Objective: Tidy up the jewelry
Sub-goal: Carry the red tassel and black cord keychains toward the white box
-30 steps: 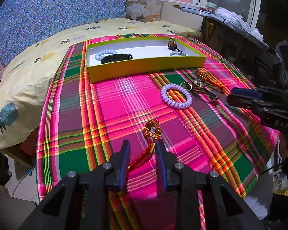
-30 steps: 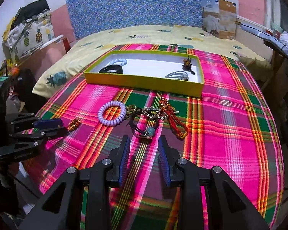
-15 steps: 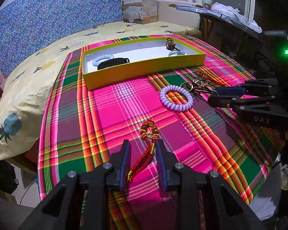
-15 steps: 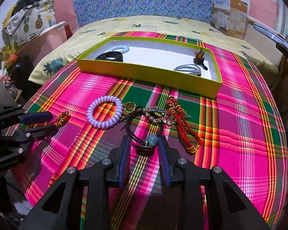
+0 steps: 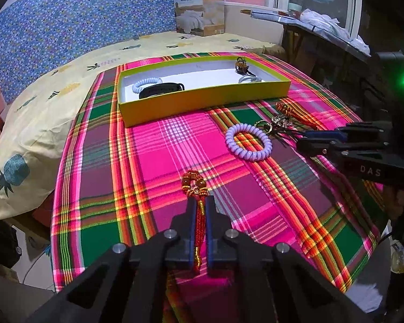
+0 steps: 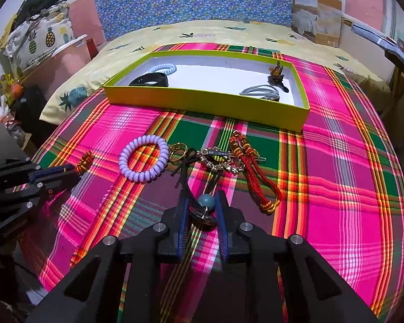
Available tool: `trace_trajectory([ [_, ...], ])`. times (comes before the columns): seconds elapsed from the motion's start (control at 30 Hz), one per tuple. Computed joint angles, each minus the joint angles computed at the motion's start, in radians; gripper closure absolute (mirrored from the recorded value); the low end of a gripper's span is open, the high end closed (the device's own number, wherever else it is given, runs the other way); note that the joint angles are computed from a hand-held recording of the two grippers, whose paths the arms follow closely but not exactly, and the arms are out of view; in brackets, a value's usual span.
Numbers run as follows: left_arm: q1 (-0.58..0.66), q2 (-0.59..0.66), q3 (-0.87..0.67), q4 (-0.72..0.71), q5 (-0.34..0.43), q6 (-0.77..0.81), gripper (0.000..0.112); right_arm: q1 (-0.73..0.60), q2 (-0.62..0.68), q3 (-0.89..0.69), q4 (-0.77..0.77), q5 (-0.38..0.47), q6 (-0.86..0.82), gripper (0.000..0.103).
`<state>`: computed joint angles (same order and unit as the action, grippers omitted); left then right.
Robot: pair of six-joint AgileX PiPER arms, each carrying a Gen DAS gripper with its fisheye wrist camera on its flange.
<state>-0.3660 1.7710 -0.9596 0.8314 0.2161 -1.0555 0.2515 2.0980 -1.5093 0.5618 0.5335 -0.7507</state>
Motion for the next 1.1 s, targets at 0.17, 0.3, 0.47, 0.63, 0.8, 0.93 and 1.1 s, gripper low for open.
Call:
trace_trajectory([
  [0.17, -0.005, -0.024, 0.017, 0.015, -0.004, -0.027, 0.106, -0.014, -0.05, 0.065, 0.068, -0.006, -0.068, 0.083],
  [0.3, -0.006, -0.05, 0.03, 0.007, -0.013, -0.031, 0.106, -0.026, -0.103, 0.132, 0.128, -0.016, -0.128, 0.083],
  [0.47, -0.008, -0.087, 0.037, -0.018, -0.023, -0.016, 0.106, -0.041, -0.17, 0.196, 0.203, -0.031, -0.194, 0.083],
  [0.63, -0.012, -0.127, 0.042, -0.036, -0.03, -0.004, 0.106, -0.047, -0.21, 0.211, 0.251, -0.04, -0.225, 0.083],
  [0.8, -0.01, -0.14, 0.034, -0.049, -0.027, 0.01, 0.106, -0.047, -0.219, 0.203, 0.269, -0.038, -0.233, 0.083],
  [0.93, -0.005, -0.131, 0.016, -0.086, -0.023, 0.043, 0.106, -0.048, -0.212, 0.191, 0.277, -0.033, -0.232, 0.083],
  [1.1, 0.005, -0.109, -0.026, -0.151, -0.017, 0.117, 0.106, -0.049, -0.195, 0.156, 0.269, -0.025, -0.215, 0.083],
])
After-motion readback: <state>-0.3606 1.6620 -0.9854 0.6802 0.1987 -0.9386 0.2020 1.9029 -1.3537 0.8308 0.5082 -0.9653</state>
